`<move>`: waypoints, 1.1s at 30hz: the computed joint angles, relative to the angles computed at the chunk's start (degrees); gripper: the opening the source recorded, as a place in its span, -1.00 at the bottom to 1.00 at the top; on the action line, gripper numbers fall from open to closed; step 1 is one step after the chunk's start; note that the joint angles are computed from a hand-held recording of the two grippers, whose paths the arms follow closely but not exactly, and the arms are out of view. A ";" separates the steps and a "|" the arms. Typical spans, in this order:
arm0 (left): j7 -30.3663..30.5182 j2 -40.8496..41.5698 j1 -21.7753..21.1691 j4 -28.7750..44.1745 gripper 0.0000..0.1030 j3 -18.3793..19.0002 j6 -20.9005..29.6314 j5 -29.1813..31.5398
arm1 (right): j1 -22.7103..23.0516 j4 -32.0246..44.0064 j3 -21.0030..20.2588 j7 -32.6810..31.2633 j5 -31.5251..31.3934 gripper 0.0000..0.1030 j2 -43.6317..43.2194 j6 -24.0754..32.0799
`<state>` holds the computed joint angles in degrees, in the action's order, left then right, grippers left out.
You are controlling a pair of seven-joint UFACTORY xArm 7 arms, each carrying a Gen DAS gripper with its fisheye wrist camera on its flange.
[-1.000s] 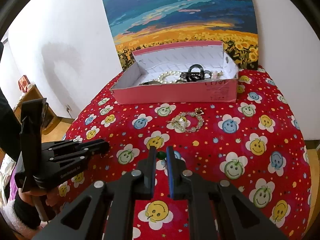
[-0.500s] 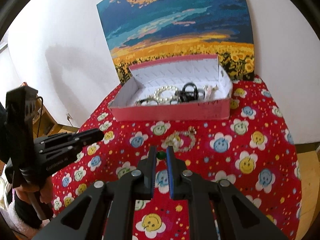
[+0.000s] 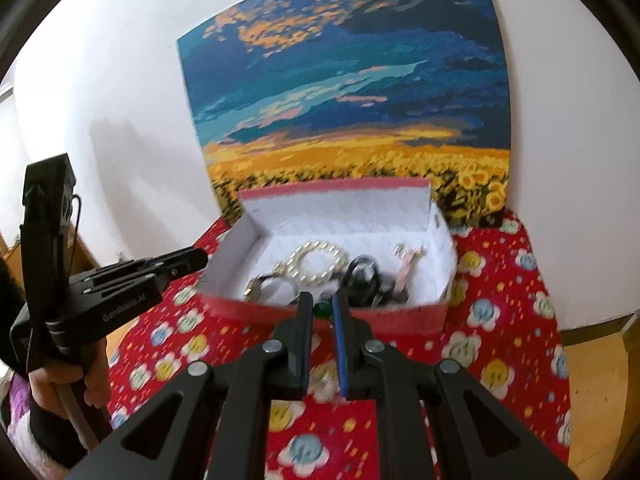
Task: Organize jewelry
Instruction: 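Carry both green-bead earrings with both tools over the pink box, then open both tools to drop the earrings into the box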
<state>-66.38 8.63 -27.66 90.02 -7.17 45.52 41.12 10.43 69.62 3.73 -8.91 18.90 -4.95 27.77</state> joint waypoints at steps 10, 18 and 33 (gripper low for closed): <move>3.01 9.48 0.85 6.39 -0.85 3.92 -1.78 -3.92 | -1.80 10.53 -0.18 10.98 -10.96 -0.78 11.69 -1.45; 3.94 11.65 1.06 5.43 -0.84 5.91 -4.36 -7.01 | -4.34 14.12 0.14 12.52 -10.09 -0.78 17.28 -0.54; 4.98 12.30 -0.66 5.86 -0.84 6.66 -2.80 -6.02 | -6.23 14.01 1.05 10.64 -6.81 -0.77 18.84 0.90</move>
<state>-61.40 20.93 -28.31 95.88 -0.51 42.72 35.10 4.20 83.62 4.78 1.73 12.09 13.90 28.67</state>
